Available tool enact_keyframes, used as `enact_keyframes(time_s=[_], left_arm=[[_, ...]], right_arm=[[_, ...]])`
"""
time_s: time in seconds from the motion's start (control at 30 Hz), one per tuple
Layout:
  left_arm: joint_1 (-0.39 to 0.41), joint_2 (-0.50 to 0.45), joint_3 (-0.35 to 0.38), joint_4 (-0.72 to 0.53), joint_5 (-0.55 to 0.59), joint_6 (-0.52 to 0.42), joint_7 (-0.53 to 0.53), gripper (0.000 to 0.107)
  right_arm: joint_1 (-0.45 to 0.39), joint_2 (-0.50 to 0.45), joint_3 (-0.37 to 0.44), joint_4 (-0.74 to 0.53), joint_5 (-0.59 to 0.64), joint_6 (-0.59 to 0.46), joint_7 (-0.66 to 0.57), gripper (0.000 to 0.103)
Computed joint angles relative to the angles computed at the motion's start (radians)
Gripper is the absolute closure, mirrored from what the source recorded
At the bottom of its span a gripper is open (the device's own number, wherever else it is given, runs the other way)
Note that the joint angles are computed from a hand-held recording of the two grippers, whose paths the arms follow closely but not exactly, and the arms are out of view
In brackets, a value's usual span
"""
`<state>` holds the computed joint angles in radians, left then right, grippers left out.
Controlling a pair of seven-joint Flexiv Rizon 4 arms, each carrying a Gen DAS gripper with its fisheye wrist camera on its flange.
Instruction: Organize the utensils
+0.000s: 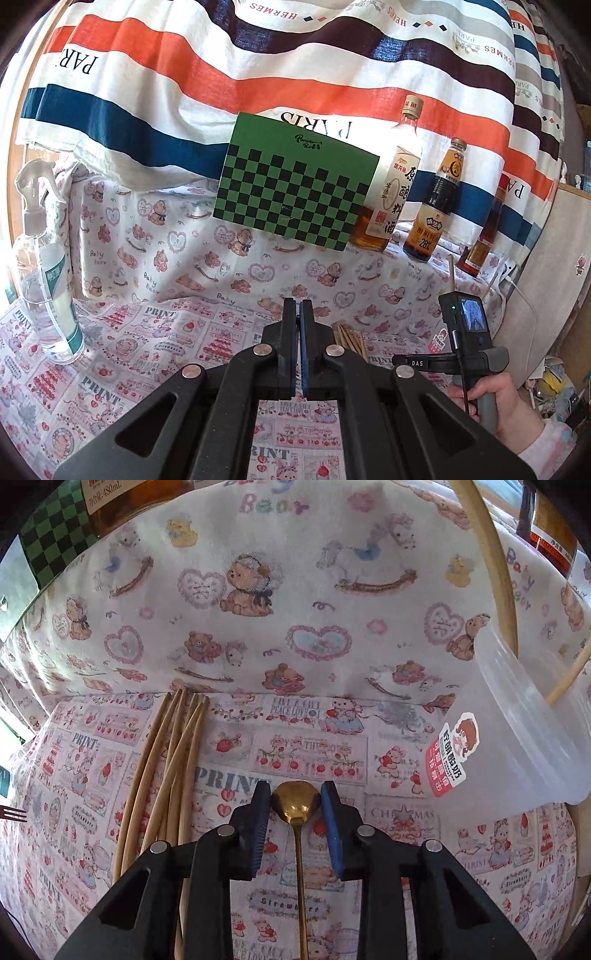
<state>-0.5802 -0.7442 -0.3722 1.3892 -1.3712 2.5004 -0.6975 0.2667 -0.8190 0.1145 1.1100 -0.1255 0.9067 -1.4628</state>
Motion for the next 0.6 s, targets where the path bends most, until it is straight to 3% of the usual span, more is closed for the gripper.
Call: enact_keyframes(time_s=[0.13,0.27,0.43,0.6], left_arm=[[-0.004,-0.026,-0.025,-0.061,-0.058,0.032,0.076,0.106],[0.014,-0.012,-0.038,-0.033,-0.048,0.008,0.046,0.106],[0.013,0.012,-0.015,0.017,-0.009,-0.025,-0.015,0.106],[-0.005,-0.002,-0.007,-0.013,-0.016,-0.002,0.027,0.106]], right_arm=[[-0.007,0.049,0.018,0.075,0.008,0.042,-0.029,0.073],[-0.027,0.105,0.046,0.145,0.043,0.078,-0.063,0.073],[-0.048,0.212,0.071,0.265,0.074,0.207,-0.103,0.073],[-0.074,0.328,0.093,0.381,0.100,0.317,-0.164,0.073]])
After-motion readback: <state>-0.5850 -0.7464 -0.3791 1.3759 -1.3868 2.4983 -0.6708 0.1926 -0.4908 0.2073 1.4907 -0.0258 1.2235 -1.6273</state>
